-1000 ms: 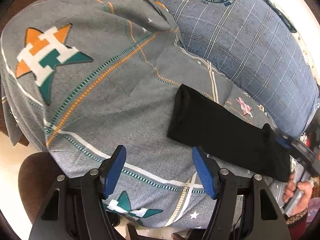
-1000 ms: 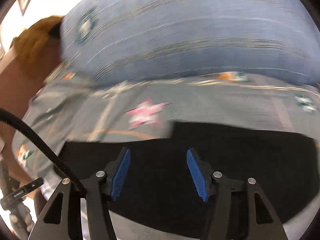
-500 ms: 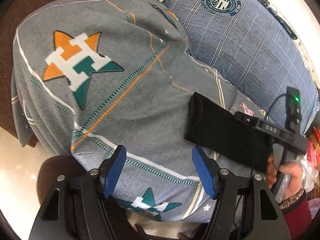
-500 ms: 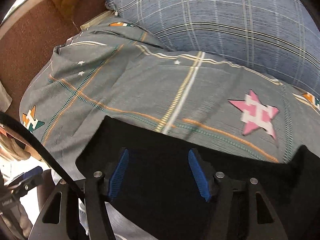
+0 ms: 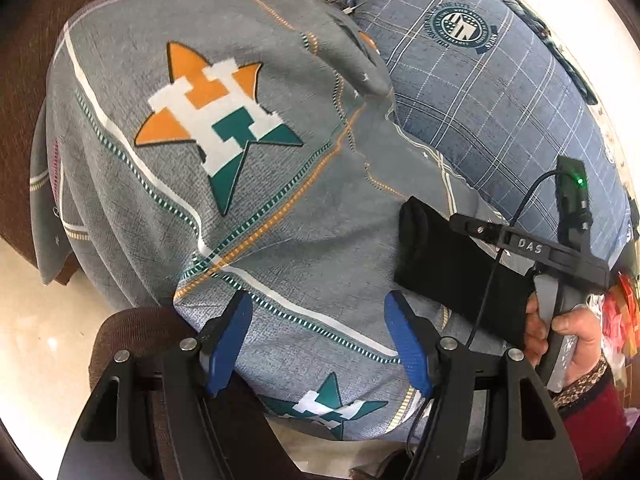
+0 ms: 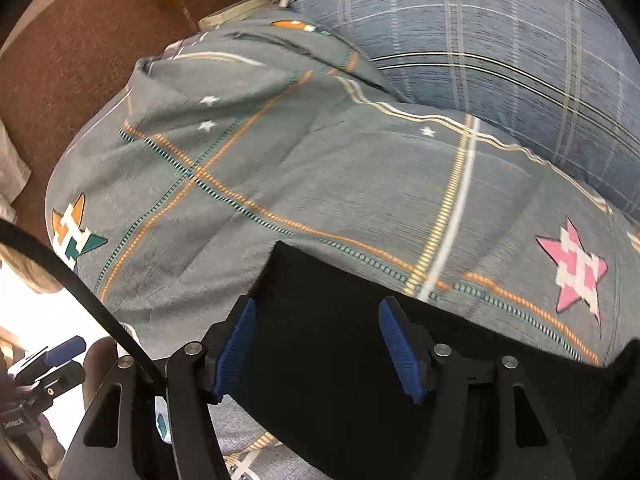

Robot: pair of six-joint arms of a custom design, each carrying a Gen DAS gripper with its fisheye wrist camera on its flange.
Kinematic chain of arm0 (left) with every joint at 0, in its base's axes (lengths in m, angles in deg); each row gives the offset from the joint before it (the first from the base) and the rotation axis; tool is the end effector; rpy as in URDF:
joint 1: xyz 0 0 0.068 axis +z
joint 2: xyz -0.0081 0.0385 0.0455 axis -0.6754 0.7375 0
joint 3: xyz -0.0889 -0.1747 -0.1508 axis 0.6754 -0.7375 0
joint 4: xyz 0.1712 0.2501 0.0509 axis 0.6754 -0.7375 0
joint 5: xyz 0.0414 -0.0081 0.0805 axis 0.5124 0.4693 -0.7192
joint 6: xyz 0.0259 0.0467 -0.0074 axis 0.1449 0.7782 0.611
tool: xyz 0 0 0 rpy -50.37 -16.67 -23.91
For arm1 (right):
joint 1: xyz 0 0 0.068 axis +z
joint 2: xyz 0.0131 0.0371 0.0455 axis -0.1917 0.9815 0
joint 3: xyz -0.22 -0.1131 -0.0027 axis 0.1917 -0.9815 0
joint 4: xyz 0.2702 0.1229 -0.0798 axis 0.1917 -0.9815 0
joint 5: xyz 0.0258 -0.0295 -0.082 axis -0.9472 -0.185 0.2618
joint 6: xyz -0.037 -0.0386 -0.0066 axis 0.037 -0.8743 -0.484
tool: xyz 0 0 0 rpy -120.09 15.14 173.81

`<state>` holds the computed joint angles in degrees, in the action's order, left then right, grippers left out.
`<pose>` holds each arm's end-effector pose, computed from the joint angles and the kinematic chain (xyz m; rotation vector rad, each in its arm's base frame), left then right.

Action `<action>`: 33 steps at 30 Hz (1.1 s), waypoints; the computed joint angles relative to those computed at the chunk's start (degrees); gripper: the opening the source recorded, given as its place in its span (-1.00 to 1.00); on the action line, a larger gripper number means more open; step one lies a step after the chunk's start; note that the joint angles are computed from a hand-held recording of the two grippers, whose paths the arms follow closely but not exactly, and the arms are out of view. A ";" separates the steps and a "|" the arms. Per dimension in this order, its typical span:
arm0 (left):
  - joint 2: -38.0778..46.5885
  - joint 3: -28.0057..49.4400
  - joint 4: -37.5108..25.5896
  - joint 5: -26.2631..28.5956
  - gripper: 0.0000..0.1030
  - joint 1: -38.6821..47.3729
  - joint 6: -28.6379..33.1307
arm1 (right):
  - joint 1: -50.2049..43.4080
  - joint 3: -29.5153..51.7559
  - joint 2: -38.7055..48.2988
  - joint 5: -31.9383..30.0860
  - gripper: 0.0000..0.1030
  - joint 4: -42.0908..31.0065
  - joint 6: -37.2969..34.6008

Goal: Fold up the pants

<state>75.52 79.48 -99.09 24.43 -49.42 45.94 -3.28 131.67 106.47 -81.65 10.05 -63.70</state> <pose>0.1867 -0.0202 0.2395 -0.7474 2.3647 -0.2736 0.4111 0.0694 0.2923 -0.9370 2.5337 0.4220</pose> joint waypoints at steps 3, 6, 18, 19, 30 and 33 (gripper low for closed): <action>1.70 -0.10 2.59 2.84 0.31 1.33 -0.42 | 0.50 4.56 2.75 0.31 0.34 -2.17 -1.92; 4.23 -0.07 5.95 3.21 0.31 0.38 -0.64 | 0.45 12.80 8.18 -0.26 0.34 -7.39 -3.66; 16.00 2.12 15.35 8.37 0.18 -0.73 -0.55 | 4.79 27.00 21.56 5.00 0.37 -14.15 -9.95; 16.36 1.92 15.78 8.54 0.18 -0.76 -0.79 | 5.22 27.53 22.44 5.52 0.37 -14.38 -10.30; 16.99 -0.57 18.81 10.73 0.18 1.26 -1.03 | 8.17 17.43 15.71 6.22 -0.66 -11.99 -15.76; 17.09 -0.29 19.81 10.30 0.18 0.75 -0.64 | 6.54 17.70 14.33 3.01 -0.69 -13.13 -14.78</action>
